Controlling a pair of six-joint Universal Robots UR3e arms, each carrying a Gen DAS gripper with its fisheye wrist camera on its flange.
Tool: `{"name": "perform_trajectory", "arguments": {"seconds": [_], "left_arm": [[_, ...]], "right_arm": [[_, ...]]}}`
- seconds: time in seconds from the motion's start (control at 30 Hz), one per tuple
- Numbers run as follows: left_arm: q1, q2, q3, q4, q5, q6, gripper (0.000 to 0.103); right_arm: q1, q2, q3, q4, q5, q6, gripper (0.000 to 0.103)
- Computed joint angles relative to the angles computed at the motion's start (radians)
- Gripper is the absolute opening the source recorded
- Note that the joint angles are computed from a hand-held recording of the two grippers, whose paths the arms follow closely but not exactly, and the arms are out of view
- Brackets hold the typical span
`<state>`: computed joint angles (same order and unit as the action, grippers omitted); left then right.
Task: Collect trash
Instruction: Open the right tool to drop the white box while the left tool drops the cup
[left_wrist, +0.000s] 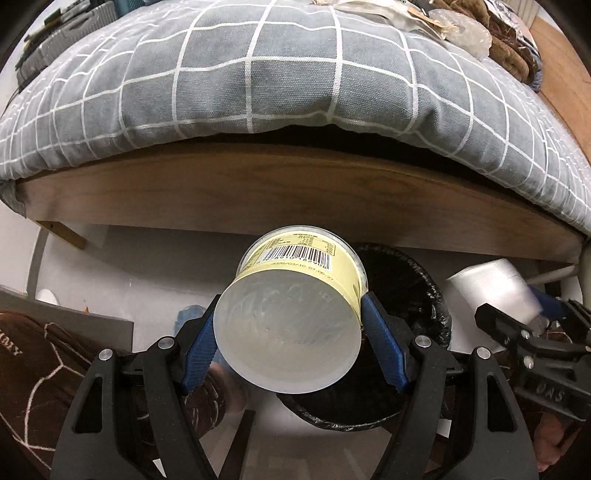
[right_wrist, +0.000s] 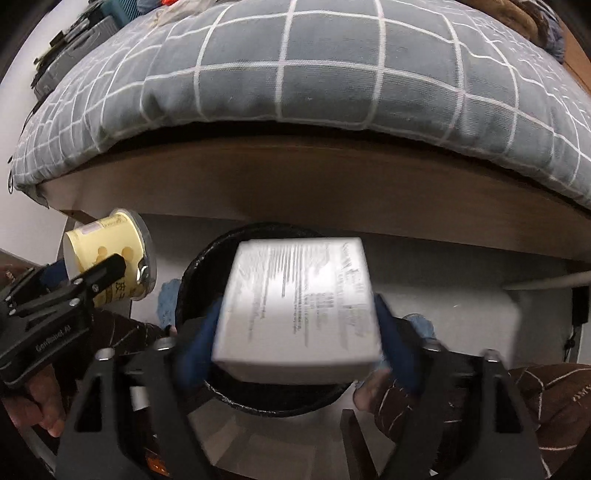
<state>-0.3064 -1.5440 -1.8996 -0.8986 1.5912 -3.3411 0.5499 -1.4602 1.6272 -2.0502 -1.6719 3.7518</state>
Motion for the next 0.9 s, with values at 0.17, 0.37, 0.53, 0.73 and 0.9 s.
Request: {"name": "perform_trajectory", "arguments": {"seconds": [0.17, 0.37, 0.53, 0.73, 0.9], "left_arm": [[0.009, -0.002, 0.023, -0.024, -0.016, 0.015, 0.072], [-0.012, -0.033, 0.033, -0.006, -0.036, 0.035, 0.072], [-0.044, -0.099, 0.062, 0.013, -0.058, 0.023, 0.072], [-0.094, -0.17, 0.115, 0.022, -0.059, 0.007, 0.072], [-0.133, -0.216, 0.145, 0.032, -0.059, -0.005, 0.072]], "right_arm": [[-0.007, -0.045, 0.016, 0.013, -0.051, 0.023, 0.095], [-0.052, -0.136, 0.067, 0.083, -0.101, 0.055, 0.095], [-0.079, -0.175, 0.078, 0.126, -0.125, 0.047, 0.095], [-0.123, -0.223, 0.113, 0.122, -0.127, 0.037, 0.095], [-0.129, -0.211, 0.121, 0.113, -0.115, 0.047, 0.095]]}}
